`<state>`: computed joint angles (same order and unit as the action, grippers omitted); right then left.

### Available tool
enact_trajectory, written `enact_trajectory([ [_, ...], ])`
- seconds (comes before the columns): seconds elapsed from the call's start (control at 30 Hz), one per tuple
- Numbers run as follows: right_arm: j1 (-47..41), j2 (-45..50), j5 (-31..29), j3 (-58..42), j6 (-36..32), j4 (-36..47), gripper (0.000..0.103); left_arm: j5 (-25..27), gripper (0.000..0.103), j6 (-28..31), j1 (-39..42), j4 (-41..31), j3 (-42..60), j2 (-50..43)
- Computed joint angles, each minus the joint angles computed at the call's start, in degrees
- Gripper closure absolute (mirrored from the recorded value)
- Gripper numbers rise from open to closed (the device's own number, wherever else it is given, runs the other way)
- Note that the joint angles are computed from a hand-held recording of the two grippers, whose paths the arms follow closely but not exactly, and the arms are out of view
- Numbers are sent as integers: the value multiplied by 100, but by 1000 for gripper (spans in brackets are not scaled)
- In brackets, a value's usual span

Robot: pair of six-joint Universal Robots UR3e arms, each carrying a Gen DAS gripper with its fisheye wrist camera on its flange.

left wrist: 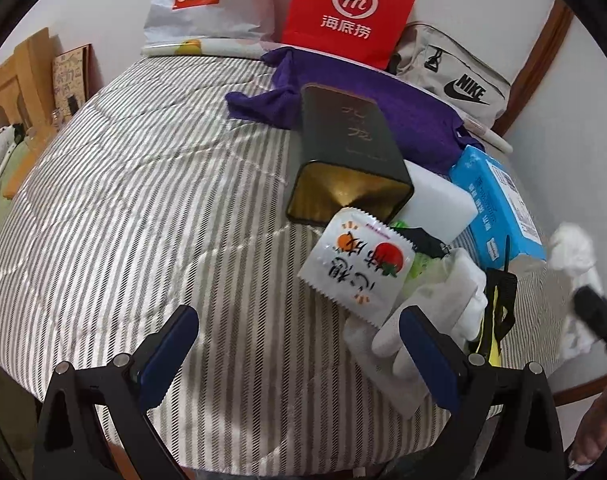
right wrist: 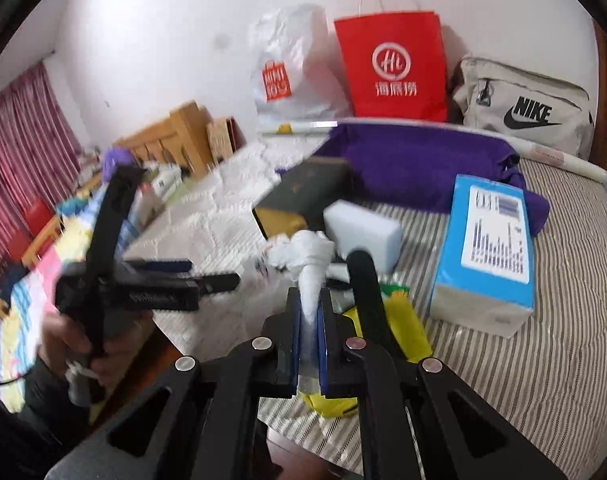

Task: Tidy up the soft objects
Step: 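Grasp the white snack packet with the left tool while the right tool carries the tissue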

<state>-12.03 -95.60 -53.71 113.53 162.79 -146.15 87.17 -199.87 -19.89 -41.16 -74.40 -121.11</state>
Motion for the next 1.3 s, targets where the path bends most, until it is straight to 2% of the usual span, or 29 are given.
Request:
enact_trajectory([
  [0.23,-330,-212,27,7,-104,147,96,-150,2,185,-45,24,436,-375],
  [0.4,-748,-453,-220,370,-299,314,96,-247,2,306,-41,-121,976,-770],
  [0.6,-1123,-508,-457,865,-520,405,96,10,2,517,-182,-382,1655,-1263],
  [0.8,-1330,-460,-580,1119,-649,324,96,112,3,828,-258,-315,1797,-1420],
  [0.97,-1280,-70,-770,1214,-437,-207,96,33,17,984,-254,-157,1828,-1472],
  [1.07,-1182,241,-923,1268,-315,-555,96,92,30,1061,-307,56,1673,-1404],
  [1.1,-1160,319,-959,1271,-284,-628,96,102,38,1095,-323,151,1575,-1354],
  [1.3,-1147,498,-976,1370,-214,-877,95,253,54,1044,-342,317,1232,-1121],
])
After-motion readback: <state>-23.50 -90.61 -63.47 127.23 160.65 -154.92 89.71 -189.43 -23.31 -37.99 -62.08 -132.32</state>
